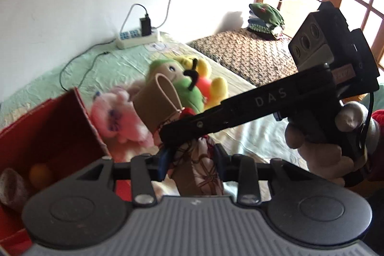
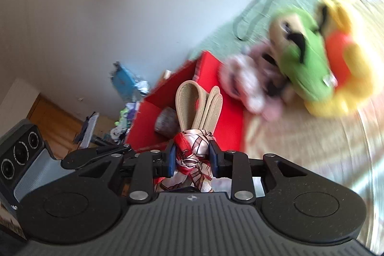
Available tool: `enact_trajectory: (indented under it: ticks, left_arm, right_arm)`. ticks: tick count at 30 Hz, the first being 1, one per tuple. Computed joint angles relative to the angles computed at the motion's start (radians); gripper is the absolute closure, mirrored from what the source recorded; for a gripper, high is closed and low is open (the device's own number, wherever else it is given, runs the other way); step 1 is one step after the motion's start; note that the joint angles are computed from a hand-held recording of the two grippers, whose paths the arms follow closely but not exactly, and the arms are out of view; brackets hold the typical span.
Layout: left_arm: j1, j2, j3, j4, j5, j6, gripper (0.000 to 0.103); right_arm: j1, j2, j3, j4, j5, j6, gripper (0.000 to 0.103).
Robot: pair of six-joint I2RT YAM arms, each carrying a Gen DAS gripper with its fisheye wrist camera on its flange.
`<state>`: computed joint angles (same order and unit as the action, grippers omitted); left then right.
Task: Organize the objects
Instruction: 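Lift the pouch with the right gripper and carry it into the red box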
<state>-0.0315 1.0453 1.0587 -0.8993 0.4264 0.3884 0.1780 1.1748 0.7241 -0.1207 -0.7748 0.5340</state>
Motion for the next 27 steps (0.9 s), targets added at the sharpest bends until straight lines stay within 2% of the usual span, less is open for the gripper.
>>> enact_trajectory:
  ticks: [5,10,14,21,27]
  left_arm:
    - [0.109,0.02,0.065,0.022,-0.006,0.024,0.069]
    - [0.243,0.115,0.14,0.04,0.036,0.062,0.069]
    - [0.333,0.25,0.206,0.036,0.069,0.111,0.069]
    - [0.428,0.434,0.251,0.04,0.053,0.18,0.069]
    - [0.485,0.587,0.331,-0.027,0.061,0.239,0.069]
  right_arm:
    - [0.071,0.15,0.145,0.084,-0.009,0.015,0.073]
    - [0.185,0.306,0.325,0.086,0.075,0.049,0.073]
    - [0.258,0.439,0.482,0.001,0.159,0.025,0.074]
    - [0.339,0.646,0.702,-0.163,0.256,0.021,0.074]
    - [0.411,0.818,0.949,-0.381,0.392,-0.016,0.076]
